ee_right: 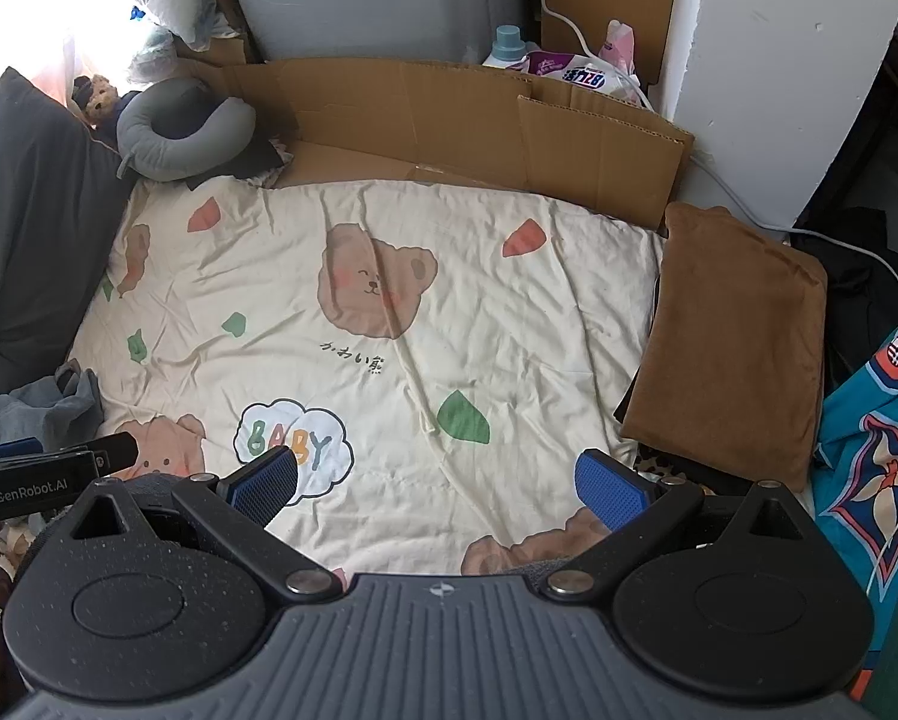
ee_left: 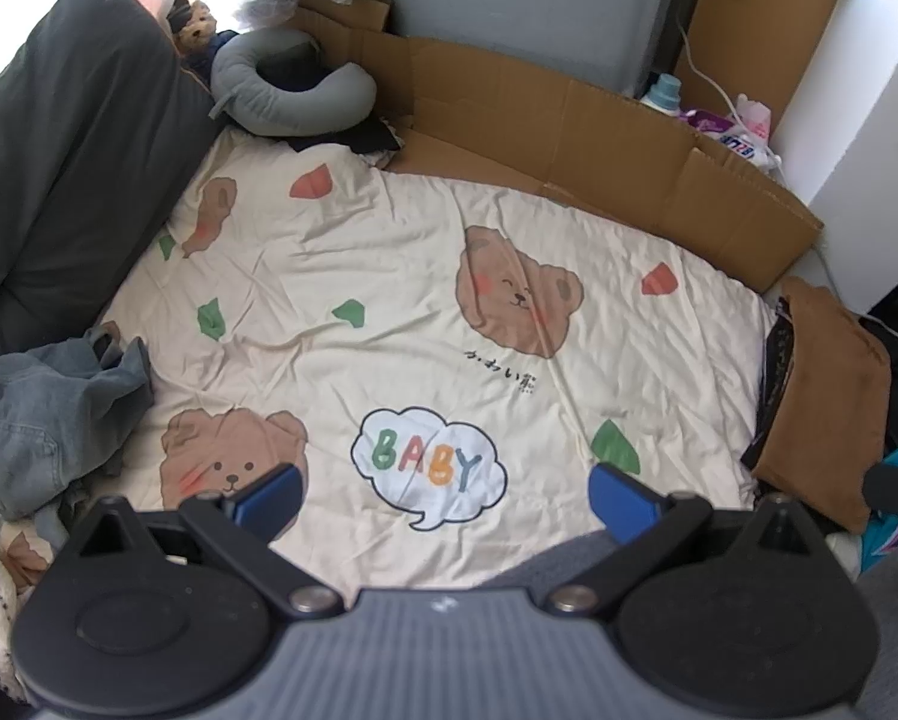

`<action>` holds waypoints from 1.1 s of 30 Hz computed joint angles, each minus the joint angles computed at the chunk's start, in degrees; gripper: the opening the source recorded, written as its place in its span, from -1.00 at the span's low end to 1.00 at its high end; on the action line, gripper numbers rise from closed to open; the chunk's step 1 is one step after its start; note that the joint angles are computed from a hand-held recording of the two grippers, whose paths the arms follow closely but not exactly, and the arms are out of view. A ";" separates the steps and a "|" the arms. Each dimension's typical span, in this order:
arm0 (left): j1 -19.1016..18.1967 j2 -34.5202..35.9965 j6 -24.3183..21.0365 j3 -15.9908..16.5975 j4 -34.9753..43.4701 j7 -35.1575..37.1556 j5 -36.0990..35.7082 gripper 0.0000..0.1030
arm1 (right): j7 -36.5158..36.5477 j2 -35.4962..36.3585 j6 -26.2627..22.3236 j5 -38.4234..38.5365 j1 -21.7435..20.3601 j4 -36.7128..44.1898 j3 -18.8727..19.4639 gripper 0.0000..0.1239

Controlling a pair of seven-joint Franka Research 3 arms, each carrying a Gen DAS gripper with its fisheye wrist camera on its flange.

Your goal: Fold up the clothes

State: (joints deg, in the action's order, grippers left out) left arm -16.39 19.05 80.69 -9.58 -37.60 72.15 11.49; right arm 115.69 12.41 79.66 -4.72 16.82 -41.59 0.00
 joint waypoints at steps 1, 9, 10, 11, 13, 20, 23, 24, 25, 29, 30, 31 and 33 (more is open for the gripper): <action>0.00 -0.01 0.05 -0.02 0.00 0.08 -0.03 0.99 | 0.07 -0.47 0.66 0.12 -0.05 -0.89 0.00 0.64; 1.40 -3.99 4.09 -0.46 -7.07 1.14 -1.24 0.99 | 0.12 -0.90 1.02 0.04 -0.22 -1.59 0.22 0.64; 1.48 -4.04 4.15 -0.57 -7.12 1.14 -1.13 0.99 | 0.11 -1.16 1.19 0.10 -0.27 -2.01 0.20 0.64; 1.53 -4.07 4.17 -0.66 -7.09 1.12 -1.03 0.99 | 0.14 -1.48 1.49 0.09 -0.29 -2.61 0.21 0.64; 1.57 -4.07 4.19 -0.76 -6.96 1.11 -0.83 0.99 | 0.23 -1.29 1.11 0.04 -0.28 -2.00 0.27 0.64; 2.49 -4.56 4.63 -0.96 -7.88 0.98 -1.98 0.99 | 0.36 -1.14 1.21 0.00 -0.20 -1.85 0.21 0.64; 2.72 -4.90 4.81 -0.99 -8.38 0.86 -2.23 0.99 | 0.37 -1.19 1.59 -0.05 -0.20 -2.25 0.25 0.64; 2.63 -4.96 4.82 -0.96 -8.42 0.72 -1.91 0.99 | 0.35 -1.23 1.62 -0.02 -0.23 -2.30 0.25 0.64; 2.53 -5.04 4.85 -0.93 -8.51 0.57 -1.57 0.99 | 0.32 -1.49 1.83 0.05 -0.30 -2.73 0.24 0.64; 2.25 -5.85 5.49 -0.87 -9.69 0.16 -0.31 0.99 | 0.33 -1.56 1.90 0.22 -0.48 -2.74 0.28 0.64; 2.22 -6.13 5.76 -0.90 -10.11 0.25 -0.04 0.99 | 0.34 -1.58 1.93 0.29 -0.53 -2.75 0.29 0.64; 2.04 -5.96 5.52 -0.95 -9.80 0.17 0.32 0.99 | 0.31 -1.54 1.92 0.33 -0.56 -2.69 0.29 0.64; 2.15 -6.00 5.30 -0.90 -9.83 -0.05 0.36 0.99 | 0.21 -1.40 1.82 0.36 -0.61 -2.45 0.28 0.64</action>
